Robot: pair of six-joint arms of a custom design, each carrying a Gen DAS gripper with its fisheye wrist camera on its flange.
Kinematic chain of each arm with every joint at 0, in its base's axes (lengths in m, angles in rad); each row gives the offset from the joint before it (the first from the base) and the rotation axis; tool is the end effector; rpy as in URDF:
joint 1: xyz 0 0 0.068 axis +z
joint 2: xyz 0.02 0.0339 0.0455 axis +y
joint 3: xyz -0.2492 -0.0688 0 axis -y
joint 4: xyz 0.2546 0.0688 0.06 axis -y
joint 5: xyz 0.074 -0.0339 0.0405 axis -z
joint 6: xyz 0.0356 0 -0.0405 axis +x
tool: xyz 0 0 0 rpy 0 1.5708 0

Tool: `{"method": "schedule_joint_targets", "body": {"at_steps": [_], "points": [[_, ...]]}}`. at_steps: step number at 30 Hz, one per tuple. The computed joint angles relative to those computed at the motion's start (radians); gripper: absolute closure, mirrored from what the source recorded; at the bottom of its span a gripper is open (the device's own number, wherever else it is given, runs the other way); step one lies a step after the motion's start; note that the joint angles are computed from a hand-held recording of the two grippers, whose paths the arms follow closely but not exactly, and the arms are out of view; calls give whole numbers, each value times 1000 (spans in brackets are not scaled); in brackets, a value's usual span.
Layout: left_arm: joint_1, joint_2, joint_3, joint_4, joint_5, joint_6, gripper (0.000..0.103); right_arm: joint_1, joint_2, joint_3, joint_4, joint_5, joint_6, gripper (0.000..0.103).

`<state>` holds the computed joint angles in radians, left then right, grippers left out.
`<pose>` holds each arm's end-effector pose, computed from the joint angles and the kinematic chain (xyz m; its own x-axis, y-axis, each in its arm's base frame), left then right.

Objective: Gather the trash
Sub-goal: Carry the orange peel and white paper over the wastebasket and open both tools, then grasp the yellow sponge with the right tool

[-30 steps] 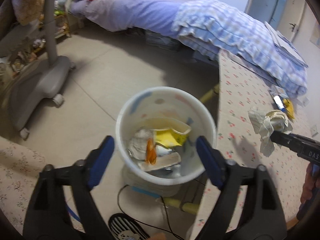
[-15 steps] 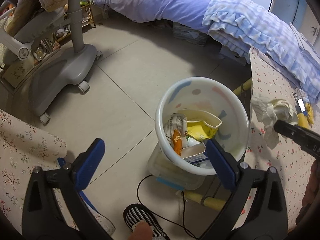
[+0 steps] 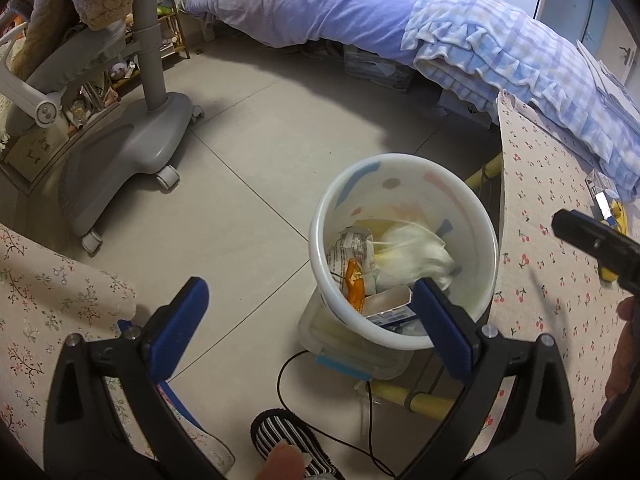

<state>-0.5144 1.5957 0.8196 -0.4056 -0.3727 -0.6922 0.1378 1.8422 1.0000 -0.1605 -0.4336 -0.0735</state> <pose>0.2594 -0.1317 0.1279 -0.8358 -0.2104 -0.5071 -0.2539 0.9671 0.0173 0.3528 0.0640 0.1140 -0.8071 -0.1792 -0.5626 -0.4089 0.8570 0.3137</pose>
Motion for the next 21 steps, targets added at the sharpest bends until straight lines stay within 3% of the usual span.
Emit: {"method": "schedule_joint_targets", "body": {"at_steps": [11, 21], "points": [[-25, -3, 11, -14, 0, 5, 2, -103, -95, -63, -50, 26, -85, 32], [-47, 20, 58, -27, 34, -6, 2, -306, -102, -75, -83, 48, -199, 31]]}}
